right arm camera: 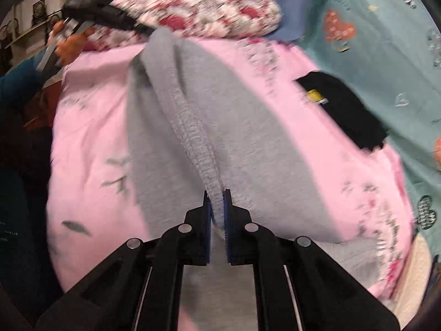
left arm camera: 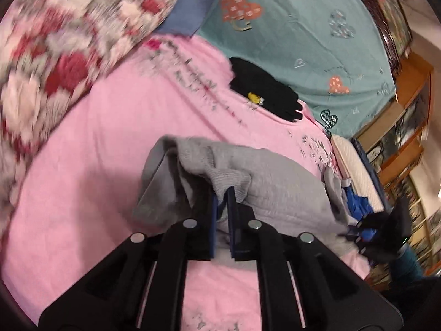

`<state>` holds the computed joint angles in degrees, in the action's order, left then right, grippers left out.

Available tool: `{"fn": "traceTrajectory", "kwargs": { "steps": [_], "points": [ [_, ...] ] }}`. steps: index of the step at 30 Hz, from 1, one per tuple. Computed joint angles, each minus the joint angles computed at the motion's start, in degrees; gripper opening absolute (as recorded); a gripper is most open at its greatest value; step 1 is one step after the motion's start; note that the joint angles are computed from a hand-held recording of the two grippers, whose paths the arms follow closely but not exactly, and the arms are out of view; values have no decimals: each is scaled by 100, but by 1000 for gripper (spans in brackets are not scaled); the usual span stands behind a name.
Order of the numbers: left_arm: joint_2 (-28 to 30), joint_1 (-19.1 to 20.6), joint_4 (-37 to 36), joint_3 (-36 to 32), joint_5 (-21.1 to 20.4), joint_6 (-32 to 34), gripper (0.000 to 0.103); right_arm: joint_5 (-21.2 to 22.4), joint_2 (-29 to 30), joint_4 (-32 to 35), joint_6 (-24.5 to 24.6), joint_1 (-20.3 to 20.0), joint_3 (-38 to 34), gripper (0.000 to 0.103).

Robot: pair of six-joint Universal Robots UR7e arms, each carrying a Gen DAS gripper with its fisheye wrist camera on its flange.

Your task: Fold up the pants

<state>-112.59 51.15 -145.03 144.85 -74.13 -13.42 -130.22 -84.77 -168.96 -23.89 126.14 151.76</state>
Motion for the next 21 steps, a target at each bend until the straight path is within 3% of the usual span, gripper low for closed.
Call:
{"fn": "traceTrajectory", "kwargs": {
  "steps": [4, 9, 11, 13, 15, 17, 18, 21],
  "points": [
    [15, 61, 5, -20, 107, 18, 7, 181, 551, -479, 328, -166, 108, 8],
    [-309, -128, -185, -141, 12, 223, 7, 431, 20, 47, 815, 139, -88, 8],
    [-512, -374, 41, -70, 405, 203, 8, 410, -20, 215, 912, 311, -128, 8],
    [-632, -335, 371, -9, 598, 125, 8, 389, 150, 379, 1011, 305, -87, 11],
    [-738, -71, 733, 48, 755, -29, 8, 458, 457, 359, 1124, 126, 17, 21],
    [-890, 274, 945, 67, 839, -235, 8, 641, 630, 264, 1223, -20, 100, 47],
    [-973, 400, 960, 57, 825, -302, 8, 771, 625, 137, 1199, -47, 162, 52],
    [-1354, 108, 1075, 25, 1016, -431, 8, 973, 311, 316, 1246, -2, 154, 54]
  ]
}}
